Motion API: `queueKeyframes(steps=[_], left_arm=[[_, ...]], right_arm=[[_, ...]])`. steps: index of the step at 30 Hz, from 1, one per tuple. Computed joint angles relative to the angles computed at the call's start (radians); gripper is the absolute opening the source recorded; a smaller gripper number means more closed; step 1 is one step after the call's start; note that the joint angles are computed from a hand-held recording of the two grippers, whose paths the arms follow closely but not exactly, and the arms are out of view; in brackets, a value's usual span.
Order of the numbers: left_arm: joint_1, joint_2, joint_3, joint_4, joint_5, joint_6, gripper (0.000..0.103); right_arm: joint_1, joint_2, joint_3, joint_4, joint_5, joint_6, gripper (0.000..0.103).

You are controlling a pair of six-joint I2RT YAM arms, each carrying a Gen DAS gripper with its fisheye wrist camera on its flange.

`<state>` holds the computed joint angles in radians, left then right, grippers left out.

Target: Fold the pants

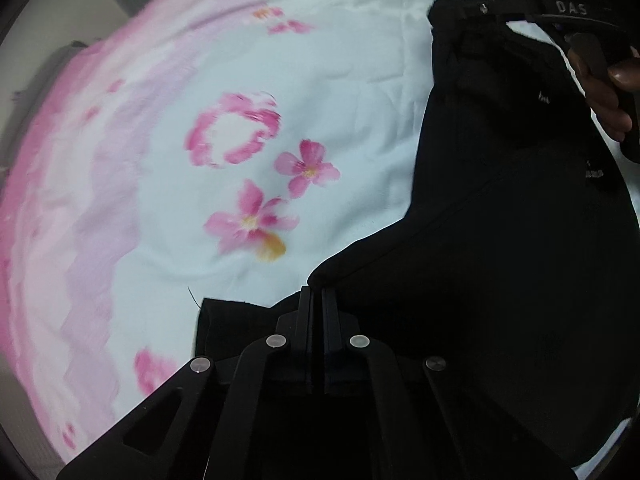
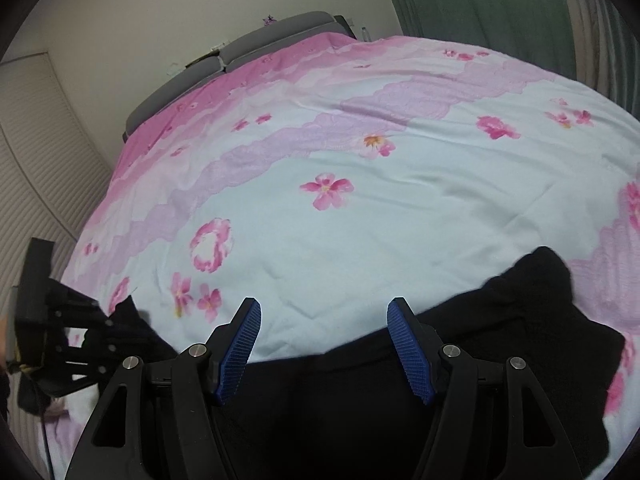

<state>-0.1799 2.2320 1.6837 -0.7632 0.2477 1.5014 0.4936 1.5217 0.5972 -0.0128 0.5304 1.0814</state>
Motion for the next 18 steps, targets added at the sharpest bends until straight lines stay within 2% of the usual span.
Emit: queueKeyframes(steps=[5,10,15,18], left_arm=[[0.111,-0.321,-0.330,0.140,0.122,-0.037,0.005],[0.247,-0.637,-0.650,0.273,0.236,-0.126,0.005],[0.425,-0.901,-0.984,0.400,0.322,-0.236,0.005],[0.575,-1.025,-1.188,0.456,0.397,-0.248,0.005]], right_arm=[[0.121,-0.140,-0.017,-0.137,0.076,0.049,0.067],[0.283,-0.250,-0.019,-0.288,0.168,0.134,0.067],[0.484,-0.276,0.004,-0.457,0.241,0.270,0.067],[0.601,-0.251,0.024,-0.546,0.266,0.375,0.067]])
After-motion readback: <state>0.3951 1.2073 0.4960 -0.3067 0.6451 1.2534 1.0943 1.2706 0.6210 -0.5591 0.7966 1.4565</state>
